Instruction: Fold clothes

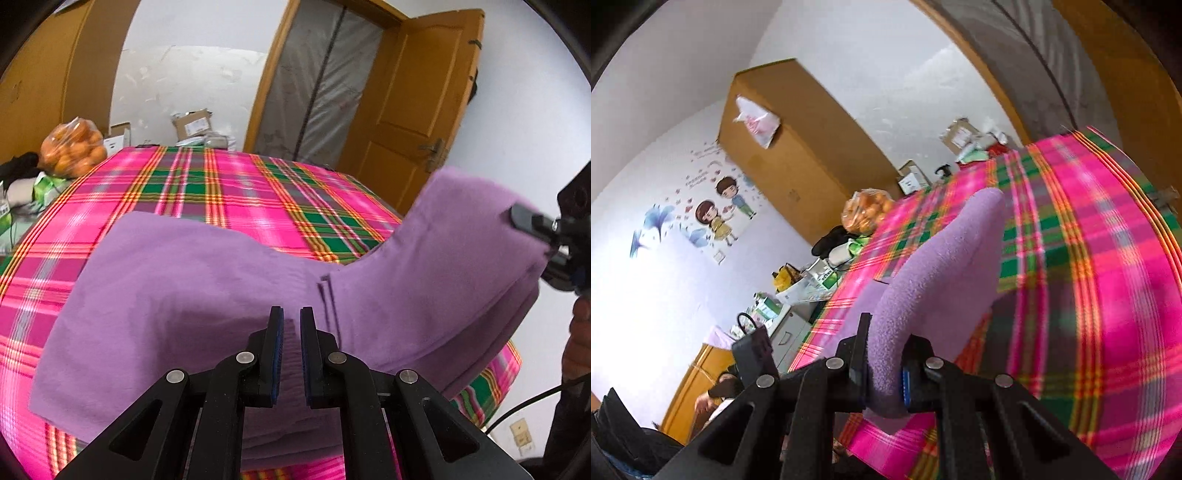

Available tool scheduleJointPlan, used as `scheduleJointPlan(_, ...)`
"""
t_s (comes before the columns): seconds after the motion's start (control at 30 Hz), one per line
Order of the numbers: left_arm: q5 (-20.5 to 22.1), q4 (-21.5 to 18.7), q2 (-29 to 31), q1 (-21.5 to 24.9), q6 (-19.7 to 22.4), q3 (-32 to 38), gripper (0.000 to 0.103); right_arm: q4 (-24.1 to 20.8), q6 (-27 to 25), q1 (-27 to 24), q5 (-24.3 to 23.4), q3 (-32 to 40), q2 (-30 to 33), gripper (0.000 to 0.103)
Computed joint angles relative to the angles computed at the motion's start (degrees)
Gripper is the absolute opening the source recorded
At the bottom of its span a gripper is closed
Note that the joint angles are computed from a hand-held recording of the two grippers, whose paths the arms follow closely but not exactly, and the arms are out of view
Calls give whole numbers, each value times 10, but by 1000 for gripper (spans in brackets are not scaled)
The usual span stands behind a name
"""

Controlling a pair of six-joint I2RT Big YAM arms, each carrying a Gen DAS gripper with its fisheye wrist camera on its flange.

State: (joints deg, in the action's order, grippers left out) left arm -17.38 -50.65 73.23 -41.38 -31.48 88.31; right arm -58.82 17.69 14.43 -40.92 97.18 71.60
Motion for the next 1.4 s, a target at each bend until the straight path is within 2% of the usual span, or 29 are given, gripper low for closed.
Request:
scheduleJointPlan(0.3,-3,27,-62,31,-12,-59,9,-52,-32,96,59,128,81,13)
scheduleJointPlan(0.6,-23,25,-138,85,-43,-124,9,-141,-71,201,121,277,219,13)
scheduleJointPlan(0.7,-26,17,-159,102,-56,-142,9,-171,-82,224,132,319,269,16)
scheduleJointPlan(0.77,-24,15,-167,114,-62,-149,9,-191,-87,233,124,339,297,27)
scheduleJointPlan(0.9,-13,17,-181,142,-71,-165,9,-178,-98,242,80,332,304,29)
scheduleJointPlan(1.07,23,46,-194,167,-72,-181,9,-125,-94,233,56,288,269,30)
scheduleJointPlan(1.17,80,84,-198,179,-67,-192,31,-105,-78,216,58,254,246,30)
scheduleJointPlan(1.2,99,92,-194,181,-63,-191,35,-95,-70,207,58,233,234,30)
scheduleJointPlan(1.27,139,108,-185,185,-55,-188,36,-77,-55,191,57,194,211,31)
scheduleJointPlan(1.4,171,79,-139,186,-55,-158,36,-46,-27,158,52,129,177,31)
